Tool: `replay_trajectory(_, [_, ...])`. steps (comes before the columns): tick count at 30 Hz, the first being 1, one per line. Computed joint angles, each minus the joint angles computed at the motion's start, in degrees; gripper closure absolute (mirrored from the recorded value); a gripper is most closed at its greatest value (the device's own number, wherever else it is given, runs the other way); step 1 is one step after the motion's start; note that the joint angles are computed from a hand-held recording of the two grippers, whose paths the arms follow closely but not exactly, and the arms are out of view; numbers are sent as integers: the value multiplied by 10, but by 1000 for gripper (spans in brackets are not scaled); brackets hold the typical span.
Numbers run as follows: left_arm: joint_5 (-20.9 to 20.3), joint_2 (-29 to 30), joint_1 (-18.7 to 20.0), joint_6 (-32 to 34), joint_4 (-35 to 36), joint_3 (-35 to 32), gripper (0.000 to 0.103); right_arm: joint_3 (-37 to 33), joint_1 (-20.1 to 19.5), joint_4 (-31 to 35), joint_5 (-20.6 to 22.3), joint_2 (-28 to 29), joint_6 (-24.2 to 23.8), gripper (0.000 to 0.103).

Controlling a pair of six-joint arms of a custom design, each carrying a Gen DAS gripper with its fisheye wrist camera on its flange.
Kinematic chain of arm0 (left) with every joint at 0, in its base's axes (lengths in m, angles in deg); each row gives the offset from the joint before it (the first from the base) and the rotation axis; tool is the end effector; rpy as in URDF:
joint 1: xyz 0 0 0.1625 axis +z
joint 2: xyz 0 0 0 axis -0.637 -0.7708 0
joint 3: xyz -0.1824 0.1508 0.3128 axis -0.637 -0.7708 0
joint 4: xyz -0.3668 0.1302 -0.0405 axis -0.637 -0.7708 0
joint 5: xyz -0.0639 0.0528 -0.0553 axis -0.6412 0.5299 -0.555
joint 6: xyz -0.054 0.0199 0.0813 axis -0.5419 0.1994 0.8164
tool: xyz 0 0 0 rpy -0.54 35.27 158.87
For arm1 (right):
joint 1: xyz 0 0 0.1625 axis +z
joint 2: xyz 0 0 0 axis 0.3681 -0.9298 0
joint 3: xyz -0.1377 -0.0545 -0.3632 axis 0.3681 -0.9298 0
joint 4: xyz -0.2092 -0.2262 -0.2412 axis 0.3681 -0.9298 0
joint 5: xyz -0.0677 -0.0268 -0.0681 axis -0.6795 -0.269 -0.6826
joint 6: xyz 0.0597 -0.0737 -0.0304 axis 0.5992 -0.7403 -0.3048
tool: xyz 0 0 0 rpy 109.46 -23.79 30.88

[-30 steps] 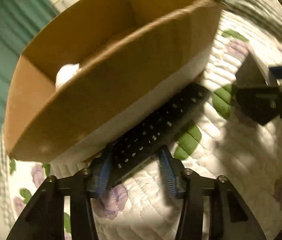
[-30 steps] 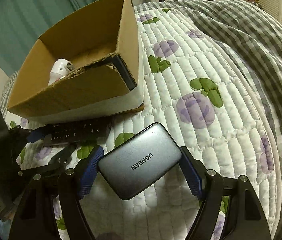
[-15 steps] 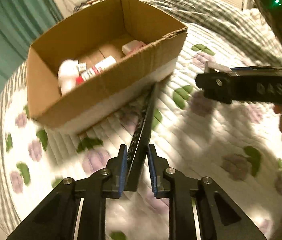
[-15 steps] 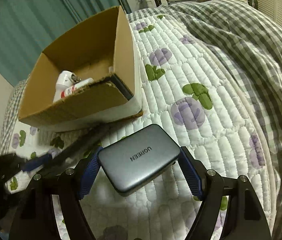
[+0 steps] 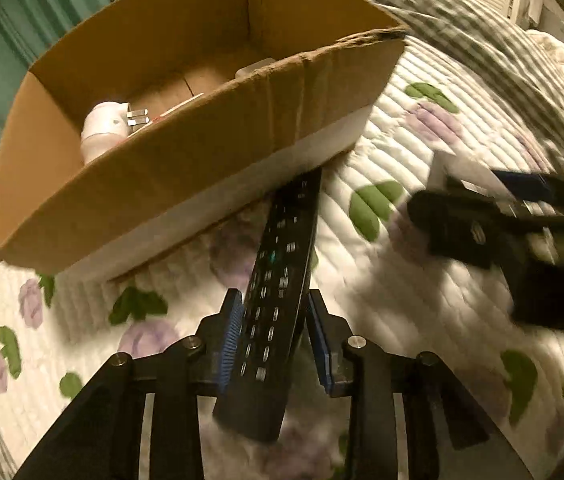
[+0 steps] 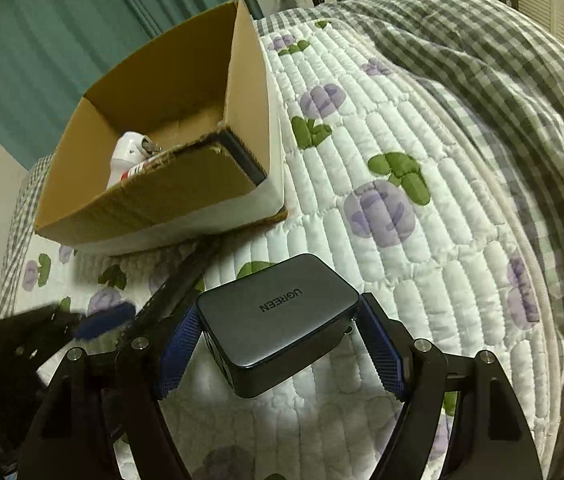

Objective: Organize rigid objects
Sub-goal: 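Lower the remote and power bank into the box and open both tools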

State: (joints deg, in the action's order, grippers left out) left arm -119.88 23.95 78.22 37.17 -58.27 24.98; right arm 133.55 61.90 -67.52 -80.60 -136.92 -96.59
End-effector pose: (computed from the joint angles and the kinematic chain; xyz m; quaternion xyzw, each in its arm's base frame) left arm -0.3515 -0.5481 -0.0506 0.1937 0.8723 -0.1473 0.4242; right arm 0.0424 -0.5729 0.2660 0.1424 -0.9520 0.1908 0.1926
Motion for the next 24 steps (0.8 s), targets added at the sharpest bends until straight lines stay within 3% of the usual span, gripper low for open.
replay_trajectory(8, [-3, -13, -17, 0, -21, 24, 75, 0, 3, -3, -7, -1, -6, 27])
replay_trajectory(10, [-5, -24, -28, -13, -23, 38, 82, 2, 5, -4, -9, -5, -7, 27])
replay_trajectory(16, [-23, -62, -50, -52, -67, 87, 83, 19, 21, -6, -10, -34, -18, 27])
replay_trajectory(24, [19, -128, -95, -93, -67, 105, 83, 30, 55, -11, -8, -75, -38, 27])
